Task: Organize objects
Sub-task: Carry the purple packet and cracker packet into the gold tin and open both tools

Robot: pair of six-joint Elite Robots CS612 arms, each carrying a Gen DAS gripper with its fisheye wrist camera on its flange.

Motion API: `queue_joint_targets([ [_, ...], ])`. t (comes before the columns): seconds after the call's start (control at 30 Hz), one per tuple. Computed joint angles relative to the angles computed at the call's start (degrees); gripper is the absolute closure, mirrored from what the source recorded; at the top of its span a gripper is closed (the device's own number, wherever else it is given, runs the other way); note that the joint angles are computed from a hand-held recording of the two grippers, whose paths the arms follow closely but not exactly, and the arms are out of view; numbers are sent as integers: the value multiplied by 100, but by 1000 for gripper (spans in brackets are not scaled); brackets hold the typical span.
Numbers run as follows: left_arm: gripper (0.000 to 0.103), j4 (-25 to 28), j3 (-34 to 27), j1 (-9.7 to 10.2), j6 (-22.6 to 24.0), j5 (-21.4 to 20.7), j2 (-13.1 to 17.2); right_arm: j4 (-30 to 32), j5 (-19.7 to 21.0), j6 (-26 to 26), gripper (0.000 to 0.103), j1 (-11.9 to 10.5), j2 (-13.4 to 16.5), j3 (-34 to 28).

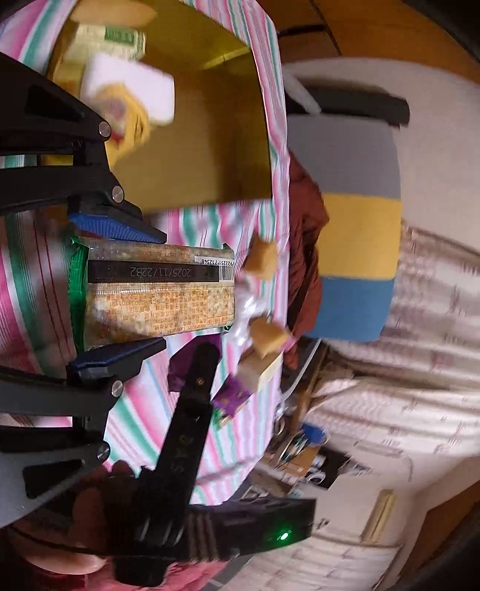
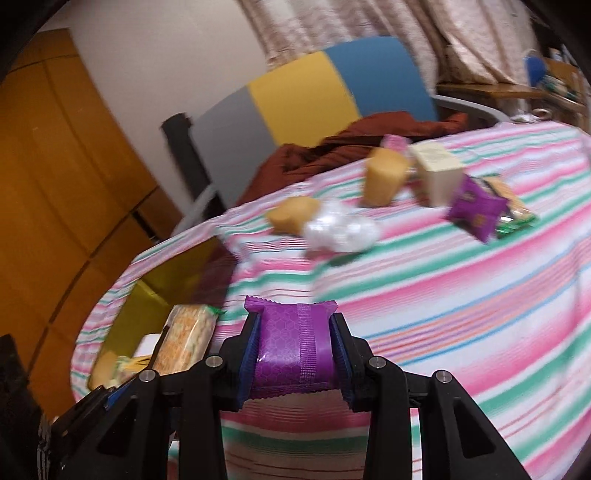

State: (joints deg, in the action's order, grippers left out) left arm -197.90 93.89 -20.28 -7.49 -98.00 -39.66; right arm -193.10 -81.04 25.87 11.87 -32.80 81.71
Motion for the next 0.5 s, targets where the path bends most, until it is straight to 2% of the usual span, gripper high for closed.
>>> queue_joint_targets([
  [0.13,53,13,11,173,-339,182,-45,130,390,-170,65,123,63,-265],
  [0.3,53,40,-32,354,-452,560,-51,356,772,-417,65,286,188,-659],
  [0.5,53,331,-237,587,-718,919,4,778,858,-719,65,467,382,-1169],
])
